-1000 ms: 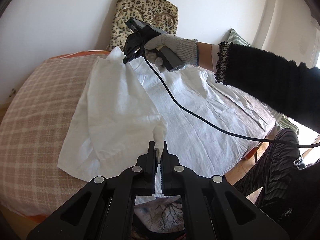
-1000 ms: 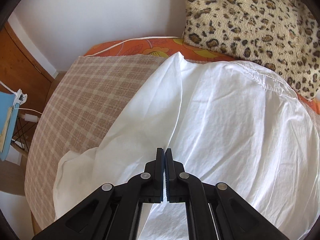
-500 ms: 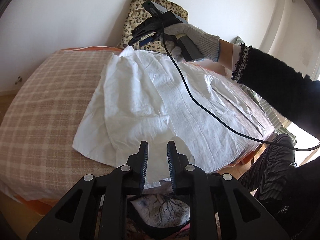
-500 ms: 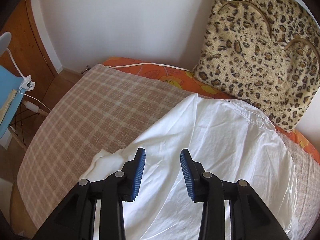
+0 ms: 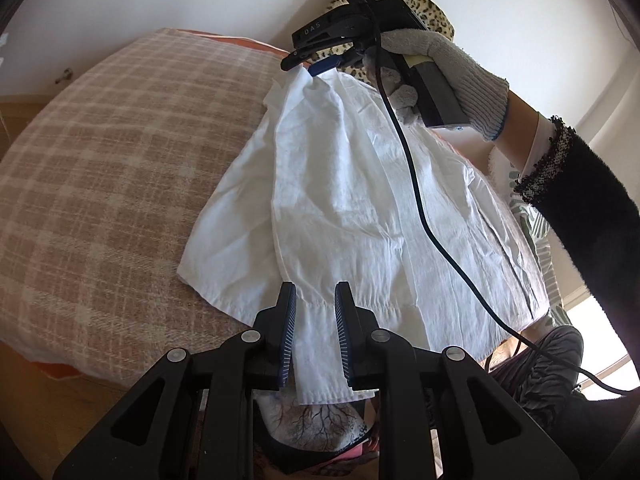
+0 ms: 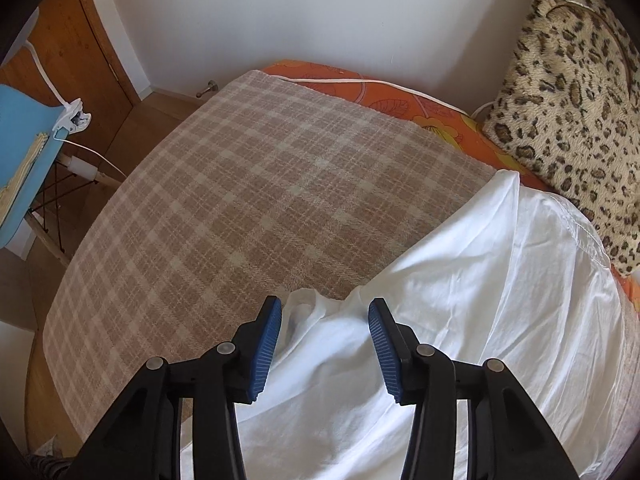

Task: Fold small clothes

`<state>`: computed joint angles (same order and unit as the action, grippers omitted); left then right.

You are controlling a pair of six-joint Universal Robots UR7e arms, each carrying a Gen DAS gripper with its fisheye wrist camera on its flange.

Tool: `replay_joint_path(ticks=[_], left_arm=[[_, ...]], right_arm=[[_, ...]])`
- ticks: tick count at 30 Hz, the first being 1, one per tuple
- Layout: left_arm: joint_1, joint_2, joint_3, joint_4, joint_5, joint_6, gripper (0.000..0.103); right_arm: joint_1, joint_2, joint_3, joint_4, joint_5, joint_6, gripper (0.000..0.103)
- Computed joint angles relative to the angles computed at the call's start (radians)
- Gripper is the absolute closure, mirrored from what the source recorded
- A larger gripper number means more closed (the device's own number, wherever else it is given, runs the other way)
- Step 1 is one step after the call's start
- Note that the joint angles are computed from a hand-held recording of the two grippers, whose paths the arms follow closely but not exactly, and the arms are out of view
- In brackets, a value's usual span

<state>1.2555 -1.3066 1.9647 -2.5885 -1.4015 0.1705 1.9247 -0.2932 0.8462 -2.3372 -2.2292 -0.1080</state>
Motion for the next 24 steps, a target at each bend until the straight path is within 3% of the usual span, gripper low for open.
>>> replay_joint_path(ticks=[2, 5, 6, 7, 9, 14, 20, 23, 24], left_arm=[[0.014, 0.015, -0.020, 0.003, 0.004, -0.010, 0.072], [0.026, 0.035, -0.040, 0.015, 0.021, -0.006, 0.072], [0.032, 0.039, -0.047, 0.027, 0.016, -0.013, 0.072], [0.037, 0.040, -0.048, 0.027, 0.004, -0.022, 0.072], [0.037, 0.041, -0.049, 0.030, -0.003, -0.026, 0.072], [0.023, 0.032, -0.038, 0.061, -0.019, 0.004, 0.072], [-0.017, 0.029, -0.005, 0.039, 0.070, 0.040, 0.073], [-0.037, 0.033, 0.018, 0.001, 0.135, 0.087, 0.100], [-0.034, 0.032, 0.019, -0.004, 0.128, 0.087, 0.100]], right_arm=[[0.000, 0.013, -0.024, 0.028, -0.007, 0.014, 0.063], [0.003, 0.033, -0.065, 0.078, -0.006, 0.002, 0.071], [0.004, 0.043, -0.084, 0.093, -0.007, -0.008, 0.084], [0.004, 0.054, -0.110, 0.116, -0.004, -0.010, 0.090], [0.001, 0.077, -0.162, 0.144, 0.015, -0.002, 0.094], [-0.006, 0.156, -0.312, 0.190, 0.012, 0.037, 0.097], [-0.008, 0.192, -0.365, 0.206, 0.002, 0.028, 0.097], [-0.010, 0.196, -0.372, 0.205, 0.008, 0.037, 0.097], [-0.010, 0.198, -0.374, 0.204, 0.008, 0.039, 0.097]])
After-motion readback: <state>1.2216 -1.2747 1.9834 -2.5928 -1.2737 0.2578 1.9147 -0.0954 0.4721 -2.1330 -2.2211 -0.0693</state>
